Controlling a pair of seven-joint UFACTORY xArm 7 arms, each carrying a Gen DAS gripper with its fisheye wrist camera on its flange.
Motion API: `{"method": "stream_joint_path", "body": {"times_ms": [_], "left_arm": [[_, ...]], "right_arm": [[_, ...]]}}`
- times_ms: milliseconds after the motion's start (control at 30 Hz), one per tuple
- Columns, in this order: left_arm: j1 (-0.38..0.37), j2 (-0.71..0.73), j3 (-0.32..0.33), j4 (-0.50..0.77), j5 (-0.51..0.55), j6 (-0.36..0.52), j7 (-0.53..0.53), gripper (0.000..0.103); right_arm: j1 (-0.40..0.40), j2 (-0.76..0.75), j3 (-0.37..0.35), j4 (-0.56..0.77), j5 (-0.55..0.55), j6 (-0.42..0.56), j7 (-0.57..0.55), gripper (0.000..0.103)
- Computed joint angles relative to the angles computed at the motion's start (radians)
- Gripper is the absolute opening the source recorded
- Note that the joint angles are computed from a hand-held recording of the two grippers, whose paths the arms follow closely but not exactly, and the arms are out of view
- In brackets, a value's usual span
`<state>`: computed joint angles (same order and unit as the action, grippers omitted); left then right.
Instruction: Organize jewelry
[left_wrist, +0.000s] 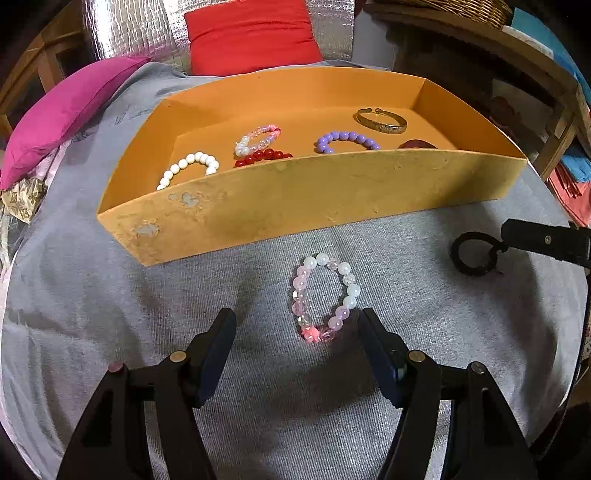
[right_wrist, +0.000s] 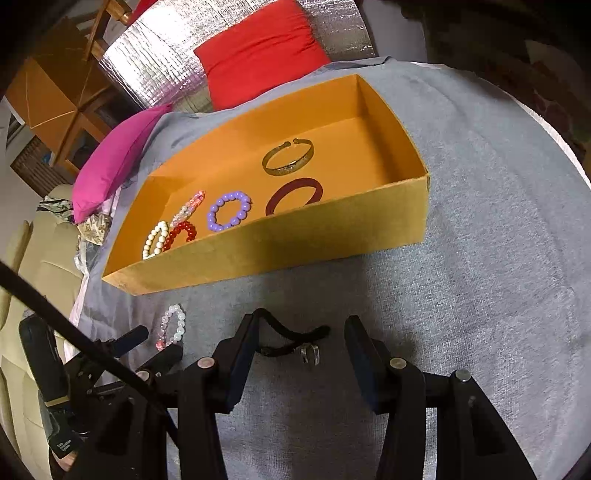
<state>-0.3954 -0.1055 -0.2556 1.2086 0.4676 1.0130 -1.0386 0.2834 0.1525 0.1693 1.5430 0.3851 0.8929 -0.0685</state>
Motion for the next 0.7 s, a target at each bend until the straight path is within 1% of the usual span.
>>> {"method": "stream_joint_path", "body": {"times_ms": [67,133,300,400,567,700], "left_arm": [[0.0,-0.006,0.001,-0.008,0.001,-0.008,0.003,0.069],[0.004,-0.02,0.008,-0.025,-0.02,-0.033,0.015,0.069],[0.032,-0.091,0.02,-0.106,-0.079,-0.16,0.025,0.069],[0.052,-0.117,0.016,-0.139,-0.097,-0.211,0.041,0.069],[0.061,-0.099,-0.005,-0.128,-0.107,-0.234,0.078,0.067],[0.059,-0.065,-0.02,-0.091,-0.073,-0.19,0.071,0.067]], "right_arm": [[0.0,-0.001,-0.001,-0.001,-0.002,-0.002,0.002,0.053],[-0.001,0.0,-0.002,-0.001,0.0,-0.002,0.007,0.053],[-0.005,0.002,-0.004,0.001,0.005,0.0,0.023,0.053],[-0.01,0.003,-0.004,0.003,0.016,0.002,0.018,0.053],[-0.016,0.002,-0.007,0.002,0.024,0.006,0.024,0.053],[-0.018,-0.003,-0.008,-0.004,0.022,0.003,0.026,0.053]]}}
